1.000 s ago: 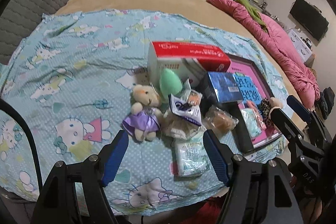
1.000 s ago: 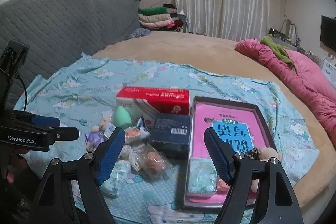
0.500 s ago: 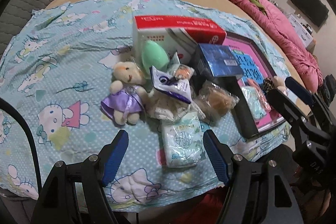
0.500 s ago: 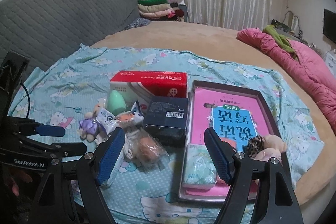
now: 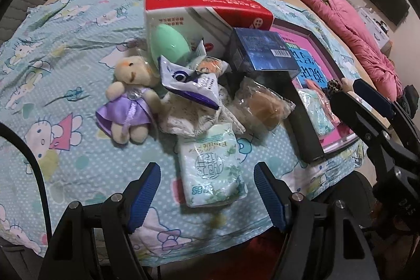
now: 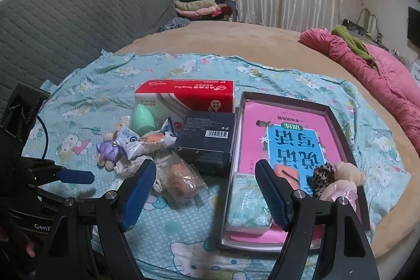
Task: Organize soft objects
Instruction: 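Grasp white wipes pack with left gripper while right grasps bagged peach sponge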
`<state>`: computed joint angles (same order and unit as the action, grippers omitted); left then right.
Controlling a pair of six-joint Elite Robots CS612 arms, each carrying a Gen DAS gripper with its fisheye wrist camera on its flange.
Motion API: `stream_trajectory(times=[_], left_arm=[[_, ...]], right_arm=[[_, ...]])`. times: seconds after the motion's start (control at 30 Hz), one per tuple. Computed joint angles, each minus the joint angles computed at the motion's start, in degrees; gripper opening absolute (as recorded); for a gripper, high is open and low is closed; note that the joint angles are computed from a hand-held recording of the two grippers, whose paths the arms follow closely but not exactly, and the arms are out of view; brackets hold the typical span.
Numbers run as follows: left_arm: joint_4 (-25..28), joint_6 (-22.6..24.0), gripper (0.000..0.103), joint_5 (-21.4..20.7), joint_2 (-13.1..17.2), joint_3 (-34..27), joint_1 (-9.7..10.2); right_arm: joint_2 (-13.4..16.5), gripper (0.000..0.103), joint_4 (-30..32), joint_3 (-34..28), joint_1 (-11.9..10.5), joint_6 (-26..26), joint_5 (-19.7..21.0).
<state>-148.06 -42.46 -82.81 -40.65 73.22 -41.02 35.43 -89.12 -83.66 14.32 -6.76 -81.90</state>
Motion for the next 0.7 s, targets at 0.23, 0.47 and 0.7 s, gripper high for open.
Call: stream_trajectory(times=[0.23, 0.47, 0.7], left_arm=[[1.95, 0.17, 0.073, -1.19, 1.67, -2.16, -0.21], [1.8, -0.29, 0.073, -1.41, 2.54, -3.02, -0.15], [0.84, -1.31, 0.073, -2.13, 3.29, -3.16, 0.46]], right_arm=[[-0.07, 0.079, 0.35, 0.25, -0.18, -0.46, 0.34], [-0.51, 0.079, 1.89, 1.25, -0.24, -2.17, 1.81], [-1.11, 0.079, 3.14, 3.18, 0.24, -7.28, 1.62]])
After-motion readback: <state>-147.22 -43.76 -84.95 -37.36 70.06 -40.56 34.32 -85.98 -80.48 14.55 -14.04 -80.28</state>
